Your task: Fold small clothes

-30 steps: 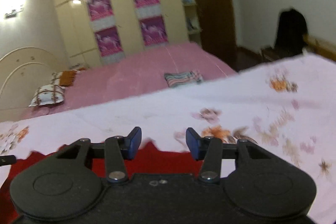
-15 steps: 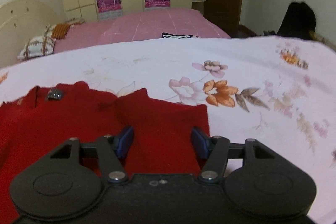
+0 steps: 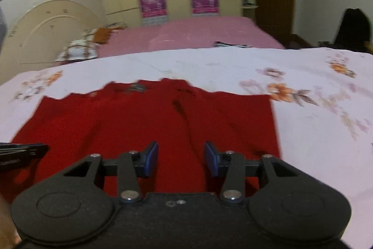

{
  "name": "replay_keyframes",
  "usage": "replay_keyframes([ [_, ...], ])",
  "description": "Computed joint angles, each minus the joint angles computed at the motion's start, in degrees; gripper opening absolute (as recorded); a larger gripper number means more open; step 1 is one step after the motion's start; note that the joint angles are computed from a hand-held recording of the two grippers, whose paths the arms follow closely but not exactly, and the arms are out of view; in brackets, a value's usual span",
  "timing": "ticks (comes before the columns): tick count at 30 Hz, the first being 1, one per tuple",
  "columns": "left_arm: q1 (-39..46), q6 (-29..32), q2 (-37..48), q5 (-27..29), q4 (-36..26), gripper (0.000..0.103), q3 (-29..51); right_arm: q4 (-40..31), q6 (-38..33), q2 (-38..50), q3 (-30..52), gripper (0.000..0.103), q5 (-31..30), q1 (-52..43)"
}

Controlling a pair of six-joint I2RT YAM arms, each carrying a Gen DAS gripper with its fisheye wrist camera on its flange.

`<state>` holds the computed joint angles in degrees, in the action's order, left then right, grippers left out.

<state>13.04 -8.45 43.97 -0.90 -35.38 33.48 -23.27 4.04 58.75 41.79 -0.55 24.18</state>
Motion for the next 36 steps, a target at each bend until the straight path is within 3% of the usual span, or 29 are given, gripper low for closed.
replay_keyframes([
  [3,0.5,-0.1,0.7,0.2,-0.6,0.005,0.7,0.2,-0.7,2.6,1.2,0.050,3.0,-3.2],
  [6,-0.4,0.1,0.3,-0.8,-0.4,0.005,0.1,-1.2,0.5,-0.2,1.2,0.050,-3.3,-6.9],
  [9,-1.6,-0.6,0.9,-2.2,0.0,0.005,0.2,-1.3,-1.3,-1.8,0.7,0.050,-1.7,-1.9],
  [12,-2.1,-0.6,1.0,-2.7,-0.1,0.005,0.3,-0.5,1.3,-0.7,0.9,0.051,-1.6,2.3],
  [18,-2.3,-0.5,0.9,-2.9,0.0,0.005,0.1,2.6,0.0,2.3,2.2,0.062,6.8,5.0],
  [22,-2.3,-0.5,0.4,-2.9,0.5,0.005,-0.4,0.7,-0.2,2.1,3.1,0.053,0.2,-1.7],
  [26,-3.1,-0.3,0.5,-3.9,1.1,0.005,-0.7,-0.6,-0.4,1.8,1.8,0.045,-1.9,1.9],
  [32,-1.9,2.3,-1.1,-2.8,1.2,0.005,-1.7,1.6,-1.6,2.0,-2.3,0.047,2.4,6.4],
  [36,1.3,4.6,-2.2,-0.4,0.9,0.005,-2.3,1.1,-5.3,0.2,-3.4,0.049,3.1,1.8],
])
